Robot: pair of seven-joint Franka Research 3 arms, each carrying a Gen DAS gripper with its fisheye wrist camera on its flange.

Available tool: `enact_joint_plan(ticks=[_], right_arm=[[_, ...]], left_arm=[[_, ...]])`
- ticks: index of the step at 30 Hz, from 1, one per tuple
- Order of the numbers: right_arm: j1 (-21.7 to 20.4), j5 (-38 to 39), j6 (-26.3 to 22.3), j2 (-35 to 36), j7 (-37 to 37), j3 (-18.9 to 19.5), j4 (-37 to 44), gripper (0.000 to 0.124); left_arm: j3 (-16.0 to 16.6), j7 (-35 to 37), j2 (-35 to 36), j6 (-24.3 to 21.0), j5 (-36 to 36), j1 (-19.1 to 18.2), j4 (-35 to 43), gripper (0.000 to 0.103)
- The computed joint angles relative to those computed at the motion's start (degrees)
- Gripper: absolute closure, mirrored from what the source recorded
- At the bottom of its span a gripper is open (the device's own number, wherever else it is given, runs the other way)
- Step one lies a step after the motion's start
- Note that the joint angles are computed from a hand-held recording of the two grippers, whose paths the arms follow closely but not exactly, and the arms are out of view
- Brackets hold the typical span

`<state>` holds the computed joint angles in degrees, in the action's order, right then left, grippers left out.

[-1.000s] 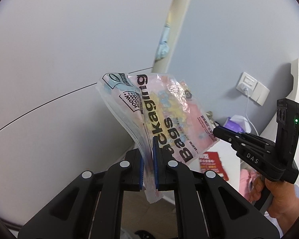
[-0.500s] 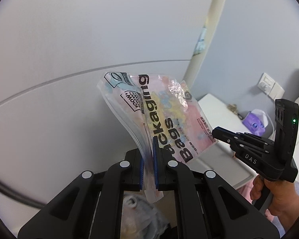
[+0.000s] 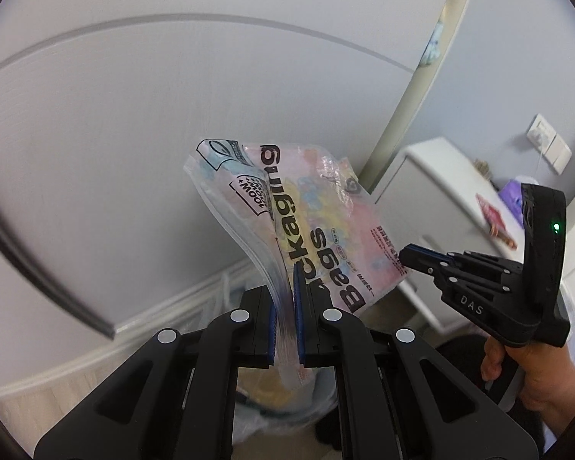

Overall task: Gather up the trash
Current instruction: 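Carry the pink pouch with the left gripper over the bin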

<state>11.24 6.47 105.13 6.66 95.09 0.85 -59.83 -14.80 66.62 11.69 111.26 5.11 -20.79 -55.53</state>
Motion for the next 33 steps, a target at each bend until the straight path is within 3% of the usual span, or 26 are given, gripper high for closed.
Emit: enact_joint_plan(ticks=[2,7,15,22,33], right_arm=[[0.0,0.1,-0.3,-0.1,-0.3,0.1,-1.2,0.117],[1.1,-0.5,0.1,-3.5,0.6,0.9,-8.7,0.117],[2.2,-1.0,-3.5,-0.4,-0.7,1.3,-6.9,0.117],[3.9,-2.5,-8.4,1.2,0.0,1.8,-7.5,0.117],[5.4,-3.4,-14.1,4.4,0.2,1.6,-7.2,0.117]], left_arm=[[0.1,-0.7,-4.2,2.4,-2.0,1.1,-7.6,0.097],[-0.1,-1.4,-8.9,4.7,-4.3,2.3,-16.7,0.097],[0.2,-1.7,-13.4,6.4,-7.7,3.3,-26.9,0.097],[0.6,-1.3,-13.3,4.3,-10.8,3.9,-30.4,0.097],[-0.1,0.4,-7.7,0.7,-12.2,4.0,-28.2,0.096]])
